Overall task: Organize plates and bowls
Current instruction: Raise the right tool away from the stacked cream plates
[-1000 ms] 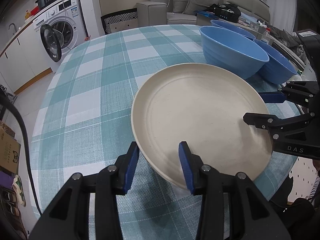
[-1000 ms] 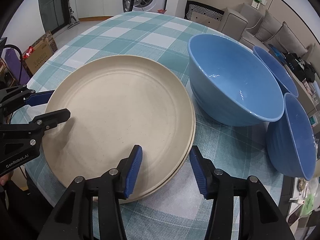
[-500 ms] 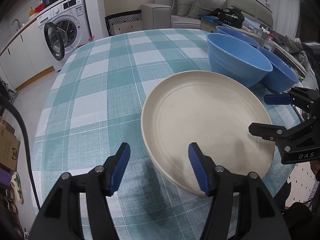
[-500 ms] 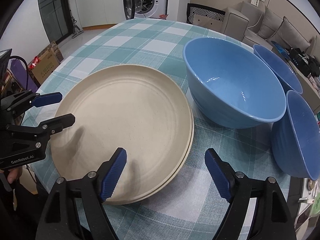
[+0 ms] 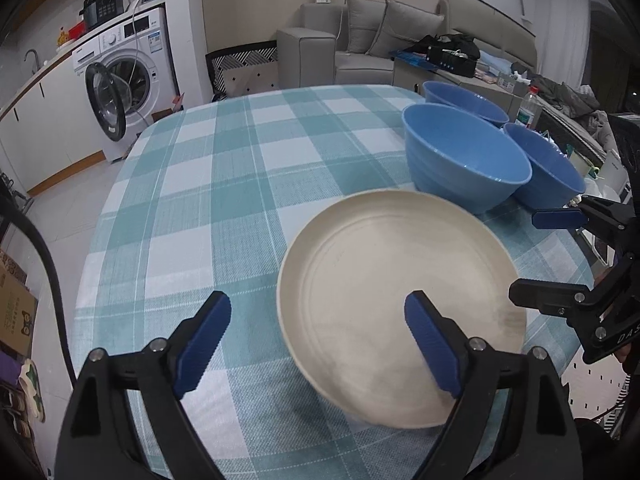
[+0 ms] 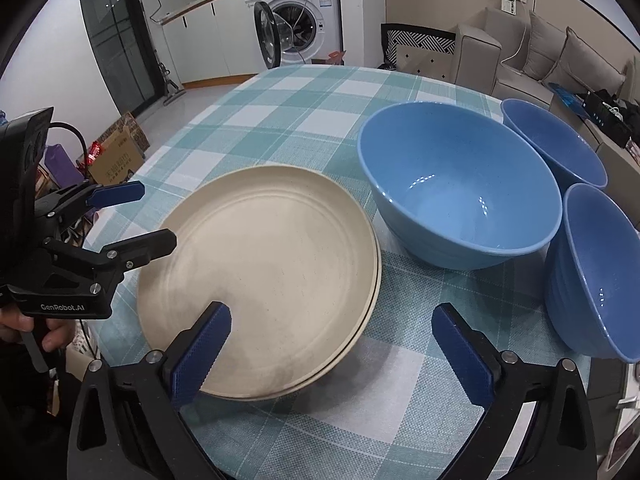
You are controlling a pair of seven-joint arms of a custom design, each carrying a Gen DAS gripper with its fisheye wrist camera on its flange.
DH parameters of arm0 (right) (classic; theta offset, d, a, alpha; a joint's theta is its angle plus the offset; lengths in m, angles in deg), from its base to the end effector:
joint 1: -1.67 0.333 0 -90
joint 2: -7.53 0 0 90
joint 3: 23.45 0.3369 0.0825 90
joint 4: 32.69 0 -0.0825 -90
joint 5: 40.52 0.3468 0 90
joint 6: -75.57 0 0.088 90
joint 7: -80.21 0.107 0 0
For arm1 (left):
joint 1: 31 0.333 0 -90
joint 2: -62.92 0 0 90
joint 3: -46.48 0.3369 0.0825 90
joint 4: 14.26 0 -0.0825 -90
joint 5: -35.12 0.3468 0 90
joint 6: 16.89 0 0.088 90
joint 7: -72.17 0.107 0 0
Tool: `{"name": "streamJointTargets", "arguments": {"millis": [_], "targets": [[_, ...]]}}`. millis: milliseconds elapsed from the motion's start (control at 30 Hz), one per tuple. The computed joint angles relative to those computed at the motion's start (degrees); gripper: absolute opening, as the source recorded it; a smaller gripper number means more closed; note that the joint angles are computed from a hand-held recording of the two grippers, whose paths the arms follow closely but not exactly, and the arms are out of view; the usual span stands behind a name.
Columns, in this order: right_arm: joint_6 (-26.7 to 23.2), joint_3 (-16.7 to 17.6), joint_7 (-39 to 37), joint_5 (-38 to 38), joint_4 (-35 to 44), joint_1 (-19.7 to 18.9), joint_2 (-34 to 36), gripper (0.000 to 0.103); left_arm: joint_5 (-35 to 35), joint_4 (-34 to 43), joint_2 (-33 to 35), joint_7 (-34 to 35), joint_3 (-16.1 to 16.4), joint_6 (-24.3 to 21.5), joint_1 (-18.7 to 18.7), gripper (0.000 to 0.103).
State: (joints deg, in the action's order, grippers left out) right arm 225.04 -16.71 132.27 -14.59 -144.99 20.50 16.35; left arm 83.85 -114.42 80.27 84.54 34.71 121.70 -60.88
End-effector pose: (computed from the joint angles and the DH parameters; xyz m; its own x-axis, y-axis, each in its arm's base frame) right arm 0.5466 0.2471 0.4909 0.7072 -0.7040 -0.0655 -0.6136 -0.5651 -0.5515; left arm 0.4944 -0.4151 0.4796 0.0892 -0.9954 0.0338 -0.7549 -0.0897 -0.6497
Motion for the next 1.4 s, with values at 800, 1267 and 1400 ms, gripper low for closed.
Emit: {"name": "streamJointTargets", "arguments": {"millis": [800,1267,1400], "targets": [[-3.2,-1.6,-7.4,9.2,2.0,-3.2,-3.3,0.102,-2.4,17.1,8.0,11.1,2.8,-0.4,-2.3,0.098],[-4.0,-2.4,-7.2,9.4,4.7,-4.7,-3.0,0.102,-4.4,22.1,10.8,12.6,4.5,0.8,-3.1,0.099],[-3.6,-2.5,-6.4,9.1,5.6,-5.0,-2.7,0.102,-4.8,23.0,11.2,13.2,4.8,0.6,-3.2,0.100]]}}
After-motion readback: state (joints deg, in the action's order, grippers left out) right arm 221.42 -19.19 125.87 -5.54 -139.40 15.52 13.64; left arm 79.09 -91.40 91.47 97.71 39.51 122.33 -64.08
